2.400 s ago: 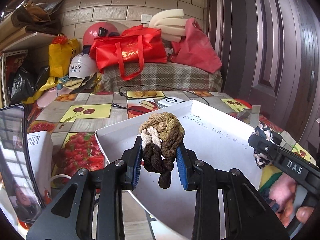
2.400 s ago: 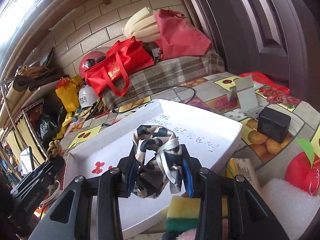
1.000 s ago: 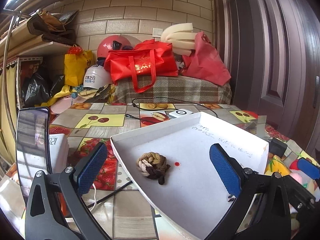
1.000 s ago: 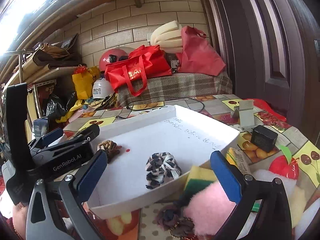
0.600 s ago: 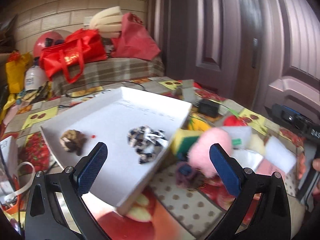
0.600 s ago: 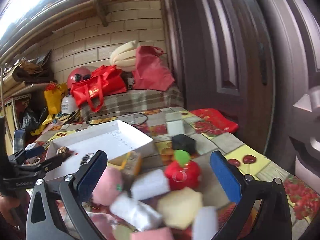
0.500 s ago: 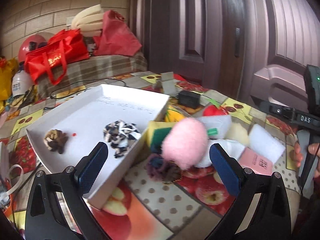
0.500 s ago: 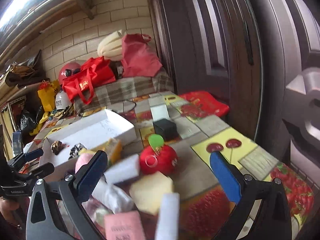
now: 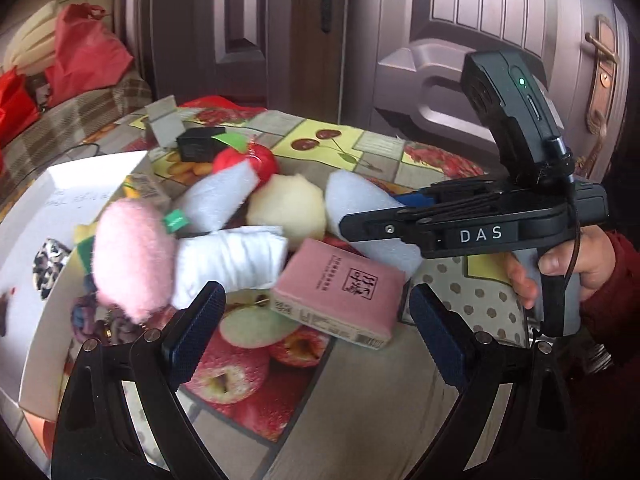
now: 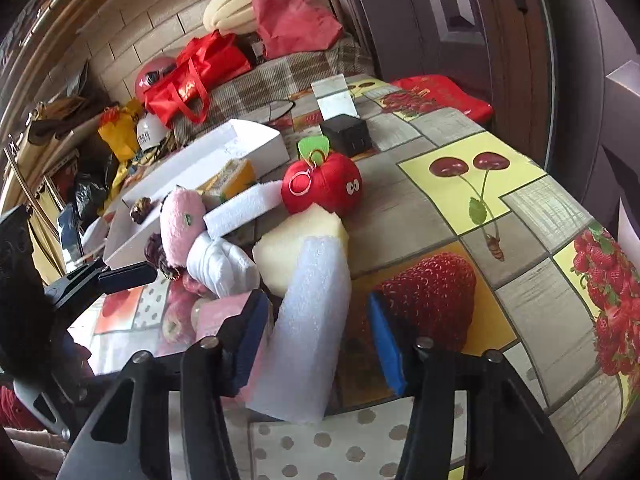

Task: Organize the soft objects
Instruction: 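Grasp the pink tissue pack with left tool while right grasps white foam strip, then carry the tissue pack and foam strip with both tools over the white box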

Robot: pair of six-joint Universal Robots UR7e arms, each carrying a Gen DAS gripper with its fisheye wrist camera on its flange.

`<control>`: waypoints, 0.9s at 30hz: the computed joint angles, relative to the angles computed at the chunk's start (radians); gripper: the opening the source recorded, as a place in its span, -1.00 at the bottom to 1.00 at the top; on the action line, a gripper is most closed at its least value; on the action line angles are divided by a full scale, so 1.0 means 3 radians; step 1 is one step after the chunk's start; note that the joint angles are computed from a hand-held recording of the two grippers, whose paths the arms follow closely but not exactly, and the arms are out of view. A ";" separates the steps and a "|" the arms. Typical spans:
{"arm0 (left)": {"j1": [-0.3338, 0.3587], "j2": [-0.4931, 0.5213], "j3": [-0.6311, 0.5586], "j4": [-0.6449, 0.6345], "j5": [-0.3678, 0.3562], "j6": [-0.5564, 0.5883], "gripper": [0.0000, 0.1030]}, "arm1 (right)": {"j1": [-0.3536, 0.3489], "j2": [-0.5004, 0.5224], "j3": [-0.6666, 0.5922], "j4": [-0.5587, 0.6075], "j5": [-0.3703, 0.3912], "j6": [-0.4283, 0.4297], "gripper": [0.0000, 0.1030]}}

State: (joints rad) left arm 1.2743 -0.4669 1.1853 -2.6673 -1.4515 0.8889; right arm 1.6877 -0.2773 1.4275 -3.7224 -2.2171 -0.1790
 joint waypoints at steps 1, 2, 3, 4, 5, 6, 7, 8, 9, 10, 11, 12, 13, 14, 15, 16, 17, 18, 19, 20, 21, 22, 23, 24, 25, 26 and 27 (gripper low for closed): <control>-0.0030 0.0043 -0.0031 0.0018 0.0084 0.0002 0.83 | -0.0025 -0.0019 0.0030 0.0042 0.0041 0.0034 -0.21; -0.0053 0.0084 -0.0072 0.0058 0.0152 -0.0001 0.82 | -0.0041 -0.0028 0.0054 0.0045 0.0084 0.0072 -0.42; -0.0071 0.0128 -0.0127 0.0117 0.0213 -0.0012 0.82 | -0.0047 -0.0026 0.0052 0.0071 0.0058 0.0098 -0.45; -0.0085 0.0171 -0.0191 0.0187 0.0271 -0.0027 0.82 | -0.0058 -0.0023 0.0054 0.0080 0.0050 0.0105 -0.48; -0.0095 0.0212 -0.0261 0.0284 0.0321 -0.0041 0.82 | -0.0070 -0.0021 0.0059 0.0082 0.0056 0.0124 -0.49; -0.0103 0.0253 -0.0337 0.0410 0.0372 -0.0071 0.82 | -0.0075 -0.0021 0.0076 0.0035 0.0080 0.0115 -0.49; -0.0105 0.0304 -0.0442 0.0570 0.0426 -0.0113 0.82 | -0.0078 -0.0029 0.0089 0.0030 0.0091 0.0116 -0.49; -0.0106 0.0330 -0.0486 0.0628 0.0471 -0.0138 0.82 | -0.0081 -0.0035 0.0099 0.0023 0.0101 0.0116 -0.49; -0.0107 0.0312 -0.0446 0.0576 0.0455 -0.0114 0.76 | -0.0086 -0.0038 0.0106 0.0014 0.0110 0.0105 -0.49; -0.0109 0.0299 -0.0413 0.0529 0.0451 -0.0097 0.59 | -0.0084 -0.0034 0.0102 0.0008 0.0107 0.0089 -0.50; -0.0110 0.0287 -0.0390 0.0502 0.0450 -0.0087 0.57 | -0.0084 -0.0033 0.0098 0.0001 0.0108 0.0068 -0.55; -0.0104 0.0277 -0.0383 0.0489 0.0439 -0.0080 0.57 | -0.0087 -0.0031 0.0105 -0.0022 0.0123 0.0060 -0.59; -0.0095 0.0256 -0.0358 0.0459 0.0406 -0.0077 0.56 | -0.0095 -0.0038 0.0125 -0.0046 0.0150 0.0068 -0.63; -0.0084 0.0219 -0.0305 0.0390 0.0352 -0.0070 0.56 | -0.0102 -0.0052 0.0151 -0.0061 0.0174 0.0082 -0.64; -0.0071 0.0167 -0.0221 0.0274 0.0290 -0.0057 0.56 | -0.0098 -0.0055 0.0157 -0.0077 0.0176 0.0104 -0.64; -0.0052 0.0110 -0.0132 0.0156 0.0211 -0.0031 0.56 | -0.0096 -0.0066 0.0178 -0.0126 0.0188 0.0101 -0.64; -0.0032 0.0048 -0.0036 0.0032 0.0119 0.0002 0.56 | -0.0087 -0.0070 0.0209 -0.0258 0.0215 0.0057 -0.64; -0.0016 -0.0006 0.0060 -0.0124 0.0059 0.0036 0.56 | -0.0069 -0.0064 0.0205 -0.0382 0.0237 -0.0007 -0.64; -0.0001 -0.0066 0.0177 -0.0311 0.0007 0.0077 0.56 | -0.0044 -0.0058 0.0205 -0.0509 0.0239 -0.0088 -0.64; 0.0017 -0.0123 0.0284 -0.0487 -0.0069 0.0117 0.56 | -0.0019 -0.0047 0.0201 -0.0662 0.0242 -0.0185 -0.64; 0.0039 -0.0174 0.0381 -0.0668 -0.0146 0.0142 0.56 | 0.0003 -0.0023 0.0169 -0.0821 0.0259 -0.0278 -0.64; 0.0056 -0.0206 0.0459 -0.0877 -0.0189 0.0142 0.56 | 0.0022 -0.0001 0.0143 -0.0963 0.0280 -0.0367 -0.64; 0.0071 -0.0222 0.0510 -0.1062 -0.0202 0.0124 0.56 | 0.0042 0.0038 0.0087 -0.1096 0.0273 -0.0467 -0.64; 0.0086 -0.0220 0.0515 -0.1190 -0.0192 0.0095 0.56 | 0.0054 0.0086 0.0007 -0.1221 0.0259 -0.0571 -0.64; 0.0094 -0.0210 0.0510 -0.1309 -0.0150 0.0061 0.56 | 0.0062 0.0128 -0.0072 -0.1308 0.0232 -0.0661 -0.64; 0.0101 -0.0185 0.0471 -0.1395 -0.0089 0.0015 0.56 | 0.0069 0.0172 -0.0159 -0.1373 0.0197 -0.0747 -0.64; 0.0107 -0.0154 0.0414 -0.1447 -0.0027 -0.0050 0.56 | 0.0069 0.0216 -0.0244 -0.1428 0.0169 -0.0829 -0.64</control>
